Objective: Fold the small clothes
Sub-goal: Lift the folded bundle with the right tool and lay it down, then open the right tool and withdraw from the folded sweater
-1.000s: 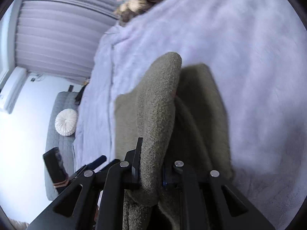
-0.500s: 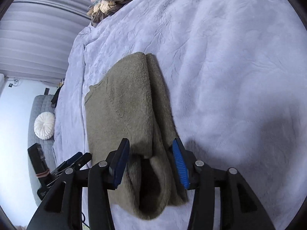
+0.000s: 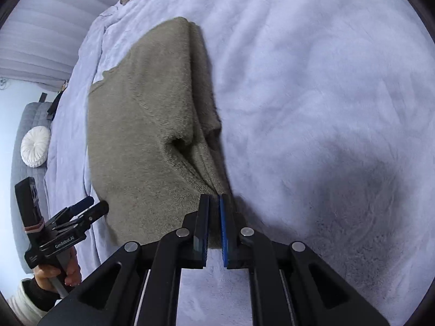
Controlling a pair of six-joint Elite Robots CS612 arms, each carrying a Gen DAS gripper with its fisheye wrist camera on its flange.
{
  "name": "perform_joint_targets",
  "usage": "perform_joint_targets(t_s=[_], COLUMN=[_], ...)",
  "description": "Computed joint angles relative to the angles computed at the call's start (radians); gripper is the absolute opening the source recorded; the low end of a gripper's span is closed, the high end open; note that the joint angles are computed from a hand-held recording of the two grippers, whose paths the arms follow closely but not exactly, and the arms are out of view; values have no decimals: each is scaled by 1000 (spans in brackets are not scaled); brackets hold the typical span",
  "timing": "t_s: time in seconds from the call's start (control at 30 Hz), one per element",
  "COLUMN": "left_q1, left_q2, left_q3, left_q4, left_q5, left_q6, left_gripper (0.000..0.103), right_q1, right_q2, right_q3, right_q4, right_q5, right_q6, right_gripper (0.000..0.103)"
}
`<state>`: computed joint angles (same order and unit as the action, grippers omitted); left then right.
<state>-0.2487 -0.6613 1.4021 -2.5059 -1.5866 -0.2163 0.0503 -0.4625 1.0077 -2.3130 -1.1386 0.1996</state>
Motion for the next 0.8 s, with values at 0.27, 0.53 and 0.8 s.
perform_joint_targets(t_s=[0.27,0.53,0.8], left_q1=[-16,-18,-19], left_q2=[-18,-30,-46], left_q3=[38,56,76], left_q4=[-21,-23,-14], left_q5=[48,45,33], left_q6=[8,-20,-28], left_gripper=[88,88,88], right_q1=[15,37,58], right_q2=[-34,-84,-14], right_q3=[26,70,-16], right_q4=[-9,-113,44], right_q5=[-79,-48,-136], right_q6=[-18,-88,-120], right_gripper=[21,21,12])
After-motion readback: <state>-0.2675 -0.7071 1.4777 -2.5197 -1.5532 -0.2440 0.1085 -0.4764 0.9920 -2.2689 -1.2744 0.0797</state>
